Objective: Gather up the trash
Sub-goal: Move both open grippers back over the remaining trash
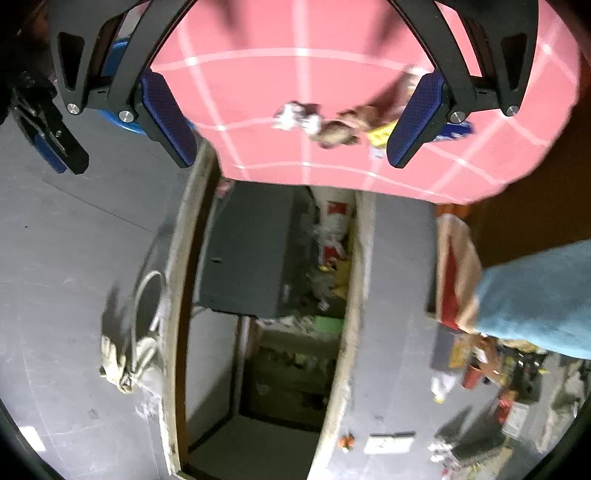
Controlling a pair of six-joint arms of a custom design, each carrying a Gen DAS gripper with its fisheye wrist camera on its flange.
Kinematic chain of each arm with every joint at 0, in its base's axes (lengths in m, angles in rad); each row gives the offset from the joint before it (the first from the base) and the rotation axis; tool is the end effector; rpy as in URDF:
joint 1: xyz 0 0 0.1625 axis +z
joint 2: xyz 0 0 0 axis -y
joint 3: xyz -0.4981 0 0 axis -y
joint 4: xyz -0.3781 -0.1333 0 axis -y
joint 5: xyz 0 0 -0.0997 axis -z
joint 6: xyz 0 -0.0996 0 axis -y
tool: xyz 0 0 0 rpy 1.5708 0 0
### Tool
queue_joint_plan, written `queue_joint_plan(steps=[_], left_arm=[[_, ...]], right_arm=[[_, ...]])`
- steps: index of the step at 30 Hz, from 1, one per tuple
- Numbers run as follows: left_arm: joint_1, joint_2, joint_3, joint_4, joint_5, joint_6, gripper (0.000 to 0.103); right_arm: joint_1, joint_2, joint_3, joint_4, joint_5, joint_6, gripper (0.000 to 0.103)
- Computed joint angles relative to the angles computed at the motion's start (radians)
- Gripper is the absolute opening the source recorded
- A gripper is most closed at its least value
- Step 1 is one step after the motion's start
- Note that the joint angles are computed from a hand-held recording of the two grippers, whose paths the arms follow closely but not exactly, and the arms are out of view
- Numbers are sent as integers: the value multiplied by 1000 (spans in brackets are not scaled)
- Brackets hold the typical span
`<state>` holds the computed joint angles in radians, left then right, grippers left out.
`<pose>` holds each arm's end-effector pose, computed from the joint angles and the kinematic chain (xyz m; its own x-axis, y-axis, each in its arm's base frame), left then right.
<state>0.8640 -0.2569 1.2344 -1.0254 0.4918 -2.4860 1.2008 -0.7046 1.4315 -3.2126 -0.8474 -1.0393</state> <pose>-0.3156 -0.7100 -0.1218 -0.7568 -0.3099 -0.5755 0.5428 0.1924 -0.8175 -0.0970 -0.8011 0.2673 -0.6404 -0.6007 0.4786 -0.6542 0.1002 -0.7497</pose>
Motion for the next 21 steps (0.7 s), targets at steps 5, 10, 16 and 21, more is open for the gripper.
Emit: queue_joint_plan(steps=[5,10,16,21], left_arm=[[-5,-34,140,-251,-11,134,101],[-6,-65,255,-452,-28,229,101],[2,-93,322,-527,-61,239,101],[19,-107,265,-281,-140,73,101]], right_arm=[[10,-9,49,11,58,-70,103],[23,-13,92,18,86,-137,103],[50,-1,106,66,63,-220,103],[91,24,63,141,-62,-237,103]])
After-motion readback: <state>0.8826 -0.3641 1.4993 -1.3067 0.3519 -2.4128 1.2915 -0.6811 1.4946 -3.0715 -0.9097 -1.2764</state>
